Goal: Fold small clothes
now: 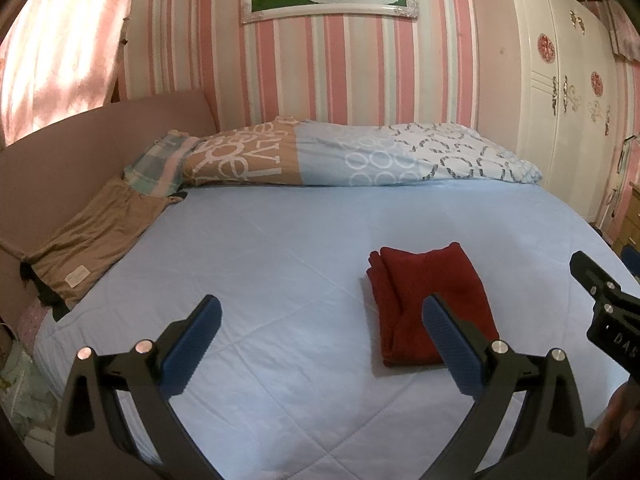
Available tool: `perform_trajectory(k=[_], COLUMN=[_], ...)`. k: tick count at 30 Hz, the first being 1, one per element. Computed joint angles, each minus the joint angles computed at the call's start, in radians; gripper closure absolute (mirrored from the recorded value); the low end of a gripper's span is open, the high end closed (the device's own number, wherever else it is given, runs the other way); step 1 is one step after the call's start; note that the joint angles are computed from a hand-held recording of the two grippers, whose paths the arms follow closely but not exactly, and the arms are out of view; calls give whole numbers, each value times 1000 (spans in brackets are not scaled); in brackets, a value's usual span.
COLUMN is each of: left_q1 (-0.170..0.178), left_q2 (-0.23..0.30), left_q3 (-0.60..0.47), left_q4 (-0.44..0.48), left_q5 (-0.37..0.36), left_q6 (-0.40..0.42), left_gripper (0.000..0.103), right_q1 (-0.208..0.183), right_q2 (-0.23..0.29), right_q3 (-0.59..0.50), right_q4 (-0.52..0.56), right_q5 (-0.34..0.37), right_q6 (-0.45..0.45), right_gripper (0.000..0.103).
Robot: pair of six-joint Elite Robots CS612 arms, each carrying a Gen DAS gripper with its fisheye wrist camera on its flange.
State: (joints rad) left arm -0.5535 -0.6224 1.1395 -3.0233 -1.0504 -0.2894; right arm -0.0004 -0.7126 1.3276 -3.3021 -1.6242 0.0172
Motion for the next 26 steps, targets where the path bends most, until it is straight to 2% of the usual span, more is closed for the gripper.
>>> perform_trajectory(k=[5, 9, 26], left_q1=[-2, -9, -4], left_q2=[1, 6, -1], left_q3=[1, 5, 10], left_q4=[-10, -50, -46], left_q5=[14, 49, 7], left_q6=[8, 47, 58], left_gripper=[2, 2, 2], right_q1=[1, 1, -3], right_q2=[1, 1, 0], right_q3=[0, -1, 2], right_q4=[-2, -1, 11], right_q5=[-2, -6, -3], right_q6=[1, 0, 3], right_gripper=[3, 3, 3])
